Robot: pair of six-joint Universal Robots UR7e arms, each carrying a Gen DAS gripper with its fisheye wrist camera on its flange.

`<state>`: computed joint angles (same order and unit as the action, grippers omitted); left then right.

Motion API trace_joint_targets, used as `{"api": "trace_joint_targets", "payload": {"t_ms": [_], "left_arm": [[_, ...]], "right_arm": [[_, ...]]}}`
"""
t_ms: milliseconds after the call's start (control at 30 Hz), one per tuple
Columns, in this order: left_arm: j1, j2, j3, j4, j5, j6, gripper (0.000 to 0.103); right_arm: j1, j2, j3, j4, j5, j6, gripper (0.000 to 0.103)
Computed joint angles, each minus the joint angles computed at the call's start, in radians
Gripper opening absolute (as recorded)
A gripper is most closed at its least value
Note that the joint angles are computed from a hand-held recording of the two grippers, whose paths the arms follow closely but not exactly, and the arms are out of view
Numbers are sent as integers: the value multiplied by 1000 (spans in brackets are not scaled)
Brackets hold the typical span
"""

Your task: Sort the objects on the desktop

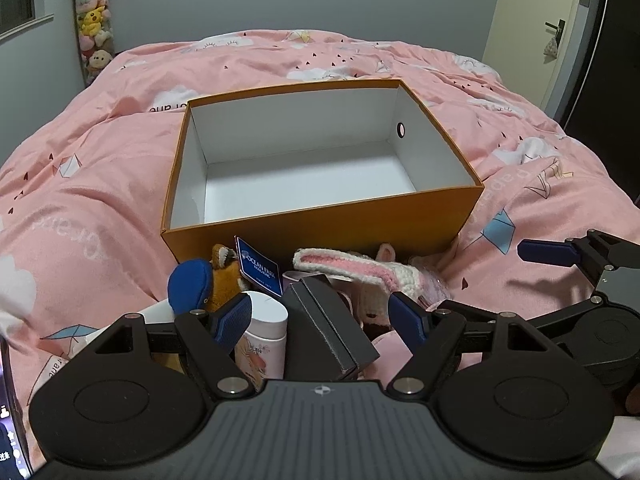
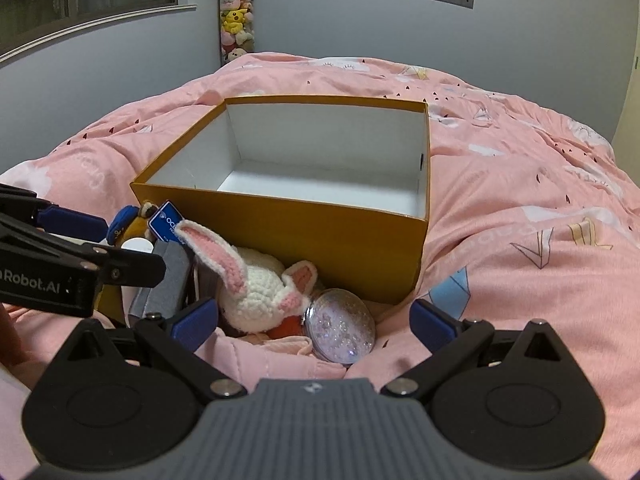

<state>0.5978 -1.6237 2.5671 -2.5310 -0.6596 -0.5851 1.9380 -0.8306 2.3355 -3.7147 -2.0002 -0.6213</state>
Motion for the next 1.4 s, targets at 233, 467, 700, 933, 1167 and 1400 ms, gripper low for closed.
{"api": "trace_joint_targets", "payload": {"t_ms": [233, 467, 700, 933, 1167, 1400], "left_arm": [[3, -2, 0, 3, 0, -3, 89], [3, -2, -1, 8, 1, -11, 89], [6, 0, -2, 9, -2, -14, 89], [5, 1, -2, 11, 0, -25, 89], [10, -26, 5, -2, 14, -46, 89], [27, -91, -4, 2, 13, -3, 79]], "right_arm": [[1, 5, -5, 9, -10, -2, 102], [0, 5, -5, 14, -10, -1, 102], [-1, 5, -6, 19, -11, 0, 102], [-1, 6, -5, 17, -11, -1, 102], [-13, -19, 1, 28, 30, 7, 101], [-20, -64, -12, 115, 37, 57, 68]]}}
